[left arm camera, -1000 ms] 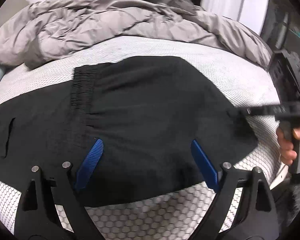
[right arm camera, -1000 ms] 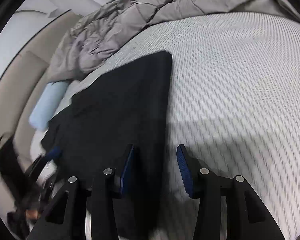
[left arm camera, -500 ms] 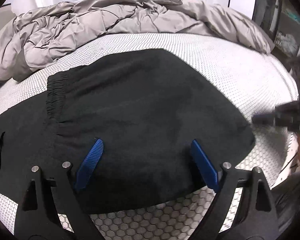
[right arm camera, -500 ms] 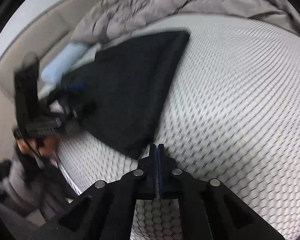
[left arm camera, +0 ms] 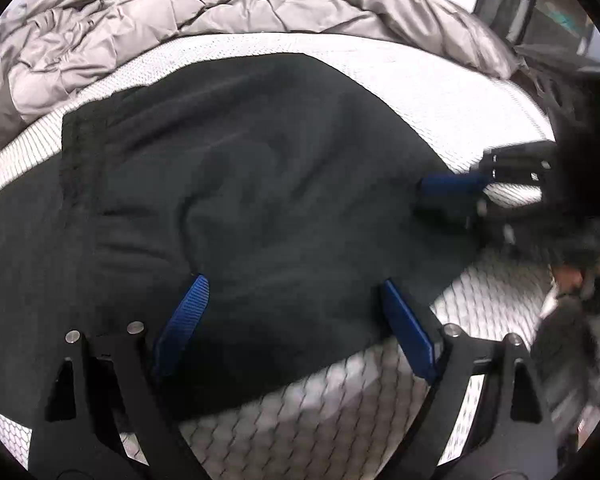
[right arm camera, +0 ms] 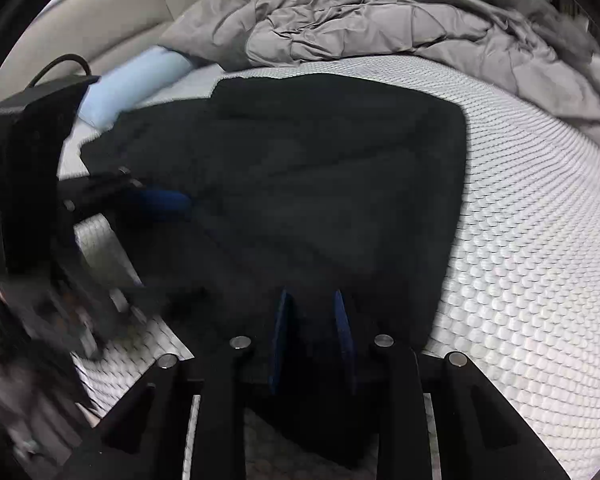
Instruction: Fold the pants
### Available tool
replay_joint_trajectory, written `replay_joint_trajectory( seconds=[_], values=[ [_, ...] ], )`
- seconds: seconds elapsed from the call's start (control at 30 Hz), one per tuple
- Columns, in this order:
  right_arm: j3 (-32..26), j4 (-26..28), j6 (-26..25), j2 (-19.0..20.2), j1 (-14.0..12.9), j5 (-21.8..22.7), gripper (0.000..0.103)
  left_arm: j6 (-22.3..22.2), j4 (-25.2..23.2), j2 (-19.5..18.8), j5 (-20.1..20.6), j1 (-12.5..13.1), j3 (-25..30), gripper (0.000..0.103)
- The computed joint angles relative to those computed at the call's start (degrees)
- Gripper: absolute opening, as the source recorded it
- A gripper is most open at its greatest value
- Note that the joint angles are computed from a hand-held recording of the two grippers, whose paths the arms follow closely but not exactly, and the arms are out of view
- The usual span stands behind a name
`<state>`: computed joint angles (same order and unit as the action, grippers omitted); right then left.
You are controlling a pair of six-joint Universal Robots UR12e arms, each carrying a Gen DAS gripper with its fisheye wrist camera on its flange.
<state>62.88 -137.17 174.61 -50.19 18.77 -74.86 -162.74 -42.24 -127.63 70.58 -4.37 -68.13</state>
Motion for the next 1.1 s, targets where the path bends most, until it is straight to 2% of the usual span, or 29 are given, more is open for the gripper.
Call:
replay_joint_trajectory(
  seconds=[0.07,0.1,0.2,0.27,0.3,0.33,0.37,0.43,0.5,0.53,0.6,0.7,0.83,0.9,0.93,1.0,1.07,1.1],
  values=[
    [1.0,0.4,0.4,-1.0,0.6,-6.8,0.024,0.6,1.3,0.8,2.0,0.1,-1.3,0.087],
    [1.7,0.5,1.2,-1.6,0.4,-7.5,0.024,0.5,1.5,1.1,1.9,0.3,-1.7,0.087],
    [3.9,-2.7,2.5,-2.9,-0.3,-5.7,0.027,-1.5,3.4,1.6,0.7,0.9,-1.7,0.087],
    [4.2,-7.6,4.7,-2.7,-0.3,-3.7,0.036,-3.4,6.3,1.1,-0.2,1.1,-1.0,0.087],
    [3.6,-8.7,6.0,-2.2,-0.2,-2.9,0.044,-4.4,6.7,0.1,-0.5,1.0,0.9,0.087],
    [1.9,-8.6,6.7,-1.2,0.0,-2.6,0.045,-5.0,5.9,-0.8,-0.6,0.9,2.5,0.087],
    [-0.2,-8.2,6.9,0.1,0.2,-2.2,0.045,-5.2,4.4,-1.9,-0.5,0.8,4.5,0.087],
    [-3.9,-6.2,6.8,2.3,0.8,-2.4,0.045,-3.2,-1.7,-4.4,-0.7,0.7,9.2,0.085],
    [-8.8,-0.7,6.3,5.0,1.0,-1.8,0.045,-2.3,-4.1,-5.8,2.9,0.6,11.3,0.077],
    [-9.3,2.2,4.8,5.1,1.0,-2.7,0.045,-1.9,-4.3,-6.1,3.8,0.9,11.3,0.075],
    [-11.8,5.7,2.6,6.6,1.4,-6.2,0.044,-2.3,-2.9,-5.6,1.4,2.0,10.0,0.073],
    [-11.0,5.7,2.8,5.8,1.6,-11.4,0.044,-0.5,-1.6,-4.4,2.4,2.1,7.6,0.073],
    [-7.6,2.5,2.3,3.9,1.0,-9.8,0.045,1.1,0.5,-2.2,5.6,1.6,4.5,0.073],
    [-6.9,0.5,3.3,3.5,0.8,-8.1,0.045,0.0,1.6,-2.0,2.2,2.0,4.7,0.073],
    [-6.8,-1.0,4.9,3.5,0.5,-5.6,0.045,-1.0,2.5,-2.3,0.8,2.0,5.3,0.073],
    [-8.6,-1.6,7.8,4.6,0.3,-3.3,0.047,-3.0,0.6,-4.3,1.9,1.7,8.9,0.073],
    [-13.1,1.2,8.4,7.3,0.5,-3.0,0.047,-4.6,-4.5,-6.8,3.9,1.3,13.4,0.073],
    [-16.3,5.8,7.6,8.9,0.9,-4.1,0.047,-4.9,-5.6,-7.6,3.2,1.6,14.1,0.072]
  ],
)
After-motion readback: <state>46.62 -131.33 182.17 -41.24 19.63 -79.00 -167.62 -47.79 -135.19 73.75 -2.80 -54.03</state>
